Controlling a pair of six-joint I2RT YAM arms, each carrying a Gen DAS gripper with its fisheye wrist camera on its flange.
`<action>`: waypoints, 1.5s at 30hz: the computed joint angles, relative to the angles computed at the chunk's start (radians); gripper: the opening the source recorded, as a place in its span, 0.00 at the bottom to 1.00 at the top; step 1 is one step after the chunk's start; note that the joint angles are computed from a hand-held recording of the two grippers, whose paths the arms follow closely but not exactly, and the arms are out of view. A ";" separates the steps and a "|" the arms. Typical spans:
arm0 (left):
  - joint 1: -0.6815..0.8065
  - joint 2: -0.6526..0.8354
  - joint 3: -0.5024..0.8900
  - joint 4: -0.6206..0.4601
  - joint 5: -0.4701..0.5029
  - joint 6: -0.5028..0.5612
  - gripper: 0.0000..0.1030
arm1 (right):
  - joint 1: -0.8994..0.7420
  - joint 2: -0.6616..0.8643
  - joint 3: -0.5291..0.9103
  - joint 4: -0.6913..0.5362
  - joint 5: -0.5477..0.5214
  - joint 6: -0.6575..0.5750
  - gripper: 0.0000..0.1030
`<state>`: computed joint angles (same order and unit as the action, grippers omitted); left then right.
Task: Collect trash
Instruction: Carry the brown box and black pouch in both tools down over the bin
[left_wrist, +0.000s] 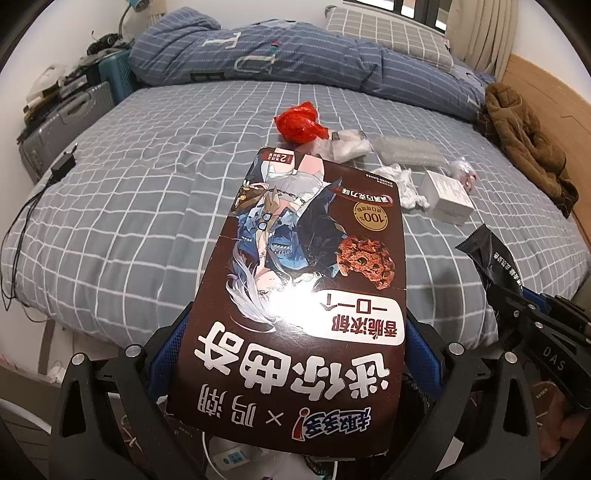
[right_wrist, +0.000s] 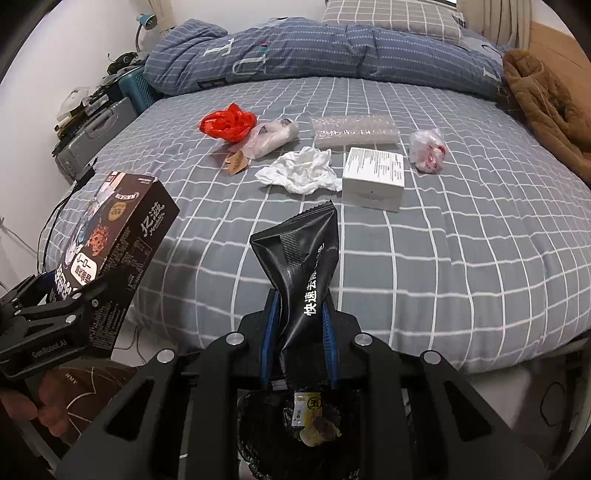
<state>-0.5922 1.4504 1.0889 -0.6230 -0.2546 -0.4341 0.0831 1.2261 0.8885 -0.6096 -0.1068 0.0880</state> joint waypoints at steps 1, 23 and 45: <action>-0.007 -0.007 -0.007 -0.002 -0.004 -0.006 0.93 | 0.001 -0.013 -0.009 -0.004 0.000 0.001 0.21; -0.223 -0.169 -0.174 -0.038 -0.075 -0.211 0.93 | 0.033 -0.331 -0.196 -0.139 0.020 0.041 0.21; -0.431 -0.189 -0.261 -0.094 -0.114 -0.395 0.93 | 0.046 -0.619 -0.325 -0.332 0.041 0.076 0.21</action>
